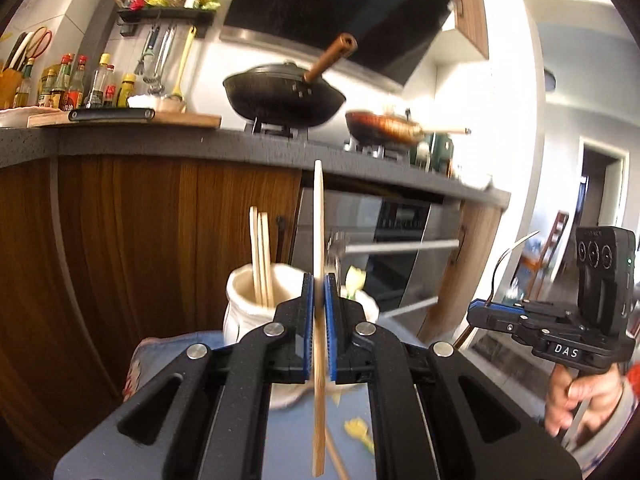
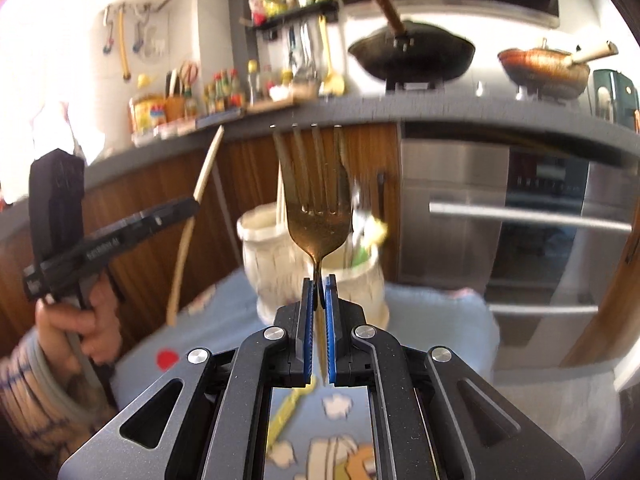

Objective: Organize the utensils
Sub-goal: 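Carry the gold fork with the right tool while the left tool carries the chopstick to the holder, then release the gold fork into the smaller pot while the left tool releases the chopstick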

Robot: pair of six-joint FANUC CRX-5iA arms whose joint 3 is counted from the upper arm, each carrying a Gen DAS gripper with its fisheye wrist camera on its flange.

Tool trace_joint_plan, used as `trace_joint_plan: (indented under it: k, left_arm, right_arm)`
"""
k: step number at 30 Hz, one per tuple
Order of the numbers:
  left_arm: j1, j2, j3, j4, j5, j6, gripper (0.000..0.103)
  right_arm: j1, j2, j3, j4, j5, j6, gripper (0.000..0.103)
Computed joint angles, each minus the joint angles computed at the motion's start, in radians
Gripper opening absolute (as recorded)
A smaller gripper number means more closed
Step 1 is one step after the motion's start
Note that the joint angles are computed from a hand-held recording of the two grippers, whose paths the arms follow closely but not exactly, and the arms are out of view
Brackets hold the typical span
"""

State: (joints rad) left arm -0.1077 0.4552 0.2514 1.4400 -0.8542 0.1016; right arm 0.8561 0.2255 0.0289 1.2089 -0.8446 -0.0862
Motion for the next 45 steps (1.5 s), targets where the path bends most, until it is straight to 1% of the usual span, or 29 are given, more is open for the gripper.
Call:
trace_joint_plan:
  k: [4,10,14,17,22,26,29,30,33,35,41,44,45]
  left_arm:
    - [-0.034,0.012,0.007,0.119,0.056,-0.056,0.005]
    - [-0.069,0.085,0.108,0.218,0.1,-0.041,0.005]
    - [-0.088,0.142,0.199,0.252,0.122,-0.038,0.005]
    - [-0.105,0.178,0.252,0.275,0.154,-0.064,0.005]
    - [-0.127,0.238,0.332,0.301,0.195,-0.069,0.005]
    - [-0.135,0.263,0.351,0.28,0.22,-0.05,0.005]
    - [-0.144,0.261,0.331,0.256,0.252,-0.075,0.005]
    - [-0.148,0.253,0.311,0.267,0.265,-0.101,0.005]
    - [-0.149,0.24,0.275,0.274,0.276,-0.122,0.005]
    - [-0.144,0.233,0.258,0.246,0.274,-0.106,0.005]
    - [-0.141,0.189,0.175,0.189,0.293,-0.134,0.005]
    - [-0.14,0.17,0.155,0.127,0.322,-0.087,0.005]
    - [-0.137,0.166,0.155,0.075,0.333,-0.047,0.005]
  right_arm:
    - [-0.043,0.006,0.001,0.142,0.059,-0.12,0.006]
    - [-0.105,0.057,0.066,0.273,0.107,-0.198,0.007]
    - [-0.141,0.09,0.104,0.334,0.137,-0.235,0.006]
    - [-0.166,0.109,0.115,0.381,0.16,-0.268,0.006]
    - [-0.203,0.126,0.125,0.402,0.182,-0.301,0.006]
    - [-0.21,0.139,0.13,0.398,0.153,-0.308,0.006]
    - [-0.211,0.15,0.132,0.385,0.127,-0.308,0.006]
    - [-0.21,0.153,0.131,0.383,0.115,-0.309,0.006]
    - [-0.212,0.156,0.125,0.38,0.103,-0.315,0.006]
    - [-0.206,0.163,0.133,0.346,0.095,-0.276,0.006]
    - [-0.177,0.198,0.177,0.221,0.054,-0.131,0.006]
    - [-0.166,0.217,0.201,0.161,0.039,-0.072,0.006]
    - [-0.161,0.226,0.212,0.14,0.031,-0.048,0.006]
